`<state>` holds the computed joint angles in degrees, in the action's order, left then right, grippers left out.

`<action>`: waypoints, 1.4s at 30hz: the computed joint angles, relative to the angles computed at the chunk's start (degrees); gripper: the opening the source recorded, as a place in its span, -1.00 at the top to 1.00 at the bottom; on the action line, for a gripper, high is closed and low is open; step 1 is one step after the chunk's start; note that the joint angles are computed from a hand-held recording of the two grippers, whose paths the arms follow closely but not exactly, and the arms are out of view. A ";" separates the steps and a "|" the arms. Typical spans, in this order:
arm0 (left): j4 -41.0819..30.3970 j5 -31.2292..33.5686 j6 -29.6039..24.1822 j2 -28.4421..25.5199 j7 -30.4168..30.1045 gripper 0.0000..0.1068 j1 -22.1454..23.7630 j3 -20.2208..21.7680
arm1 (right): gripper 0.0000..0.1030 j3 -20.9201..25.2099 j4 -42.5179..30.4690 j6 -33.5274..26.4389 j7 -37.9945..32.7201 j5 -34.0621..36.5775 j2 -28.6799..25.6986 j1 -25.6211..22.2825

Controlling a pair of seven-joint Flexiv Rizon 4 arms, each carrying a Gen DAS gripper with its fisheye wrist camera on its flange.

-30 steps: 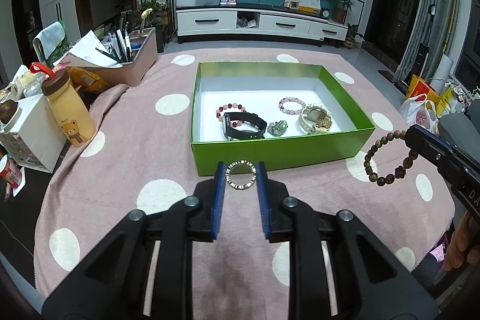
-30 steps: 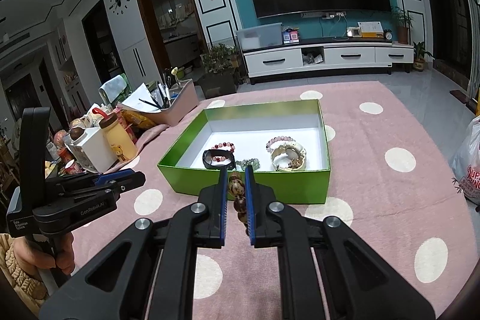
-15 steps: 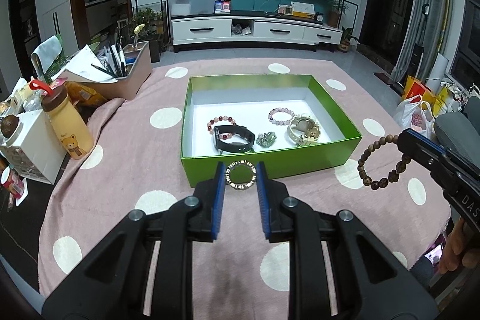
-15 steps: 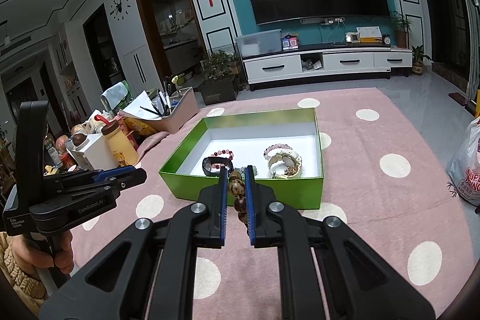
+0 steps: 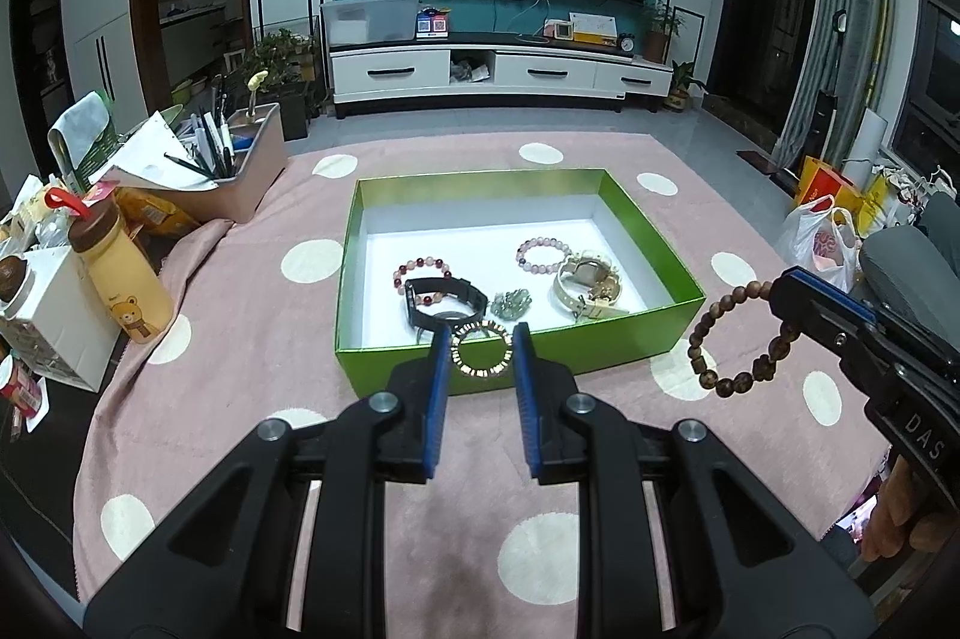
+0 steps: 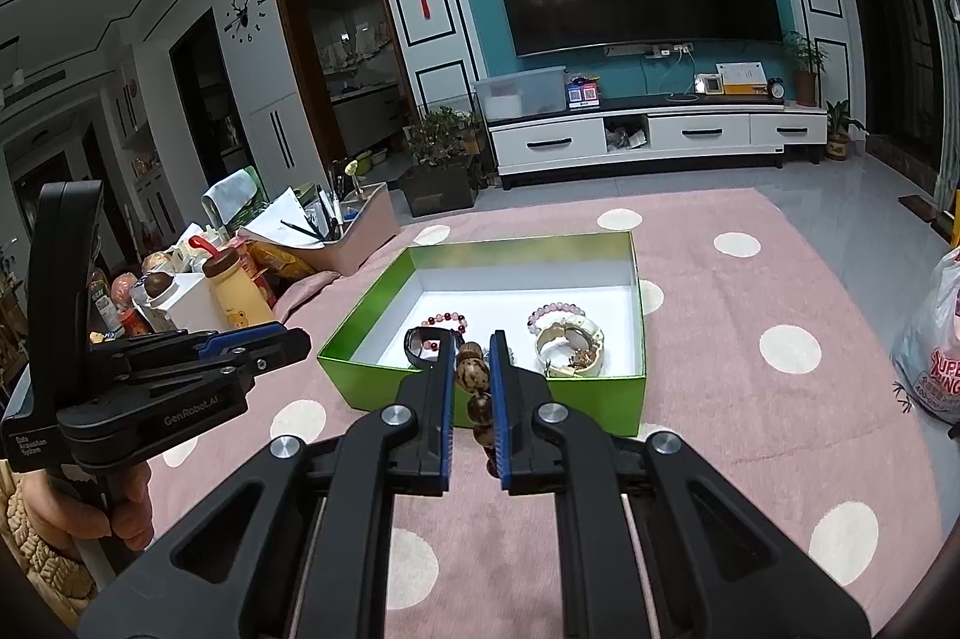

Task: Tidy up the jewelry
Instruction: 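Lift and carry the ring and bead strand with both grippers into the box, then lower the ring and bead strand onto the box floor and open both grippers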

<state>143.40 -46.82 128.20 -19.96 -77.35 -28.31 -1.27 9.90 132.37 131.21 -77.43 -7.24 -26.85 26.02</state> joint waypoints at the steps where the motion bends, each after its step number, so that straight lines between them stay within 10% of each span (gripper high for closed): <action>1: -0.27 -0.12 -0.12 -0.03 0.25 0.62 -0.04 0.04 | 0.79 -0.07 -0.16 -0.06 -0.06 0.07 -0.01 0.07; 42: -10.67 2.33 -6.52 -4.34 4.87 0.62 2.59 2.80 | 0.79 -1.38 -8.95 -4.97 3.14 -4.13 -4.16 -2.62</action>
